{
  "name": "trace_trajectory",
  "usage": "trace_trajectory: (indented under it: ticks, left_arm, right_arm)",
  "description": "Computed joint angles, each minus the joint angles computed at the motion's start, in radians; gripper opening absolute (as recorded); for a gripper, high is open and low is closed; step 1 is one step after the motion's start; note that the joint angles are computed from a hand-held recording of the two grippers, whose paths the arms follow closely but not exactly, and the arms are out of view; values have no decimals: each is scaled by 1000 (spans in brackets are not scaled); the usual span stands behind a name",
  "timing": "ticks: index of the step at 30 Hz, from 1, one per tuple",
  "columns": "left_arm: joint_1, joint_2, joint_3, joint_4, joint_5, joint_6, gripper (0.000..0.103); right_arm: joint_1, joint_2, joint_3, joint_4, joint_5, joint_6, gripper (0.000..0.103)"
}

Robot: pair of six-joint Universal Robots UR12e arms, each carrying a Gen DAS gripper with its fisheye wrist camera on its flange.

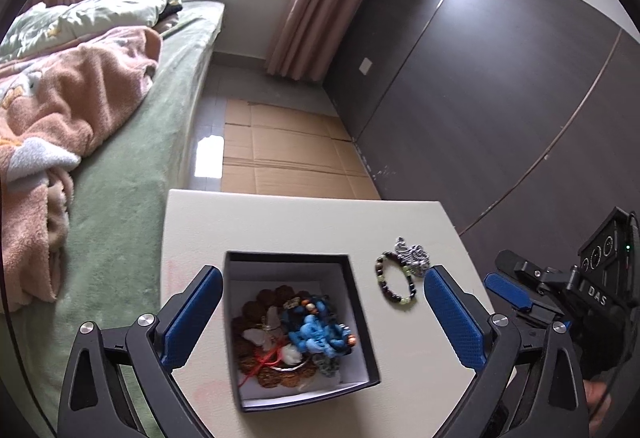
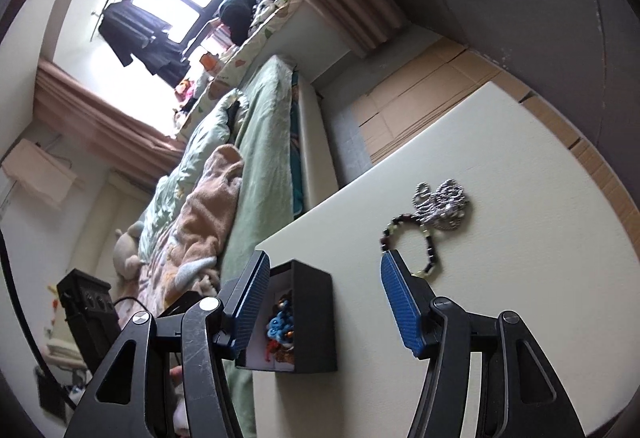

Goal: Organize jewelry
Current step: 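Reach the left tool to the green-and-black beaded bracelet and grasp it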

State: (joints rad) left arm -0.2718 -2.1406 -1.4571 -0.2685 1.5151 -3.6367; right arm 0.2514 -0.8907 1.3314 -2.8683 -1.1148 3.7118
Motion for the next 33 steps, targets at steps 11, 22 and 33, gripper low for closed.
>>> trace_trajectory:
  ticks: [11, 22, 33]
  left_arm:
    - [-44, -63, 97, -19, 2, 98, 98]
    - [-69, -131, 203, -139, 25, 155, 62]
    - [-90, -188, 295, -284, 49, 247, 48]
  right_arm:
    - [-19, -11, 1, 102, -77, 47, 59]
    - [-31, -9, -4, 122, -81, 86, 59]
    - [-40, -3, -27, 149, -84, 66, 59]
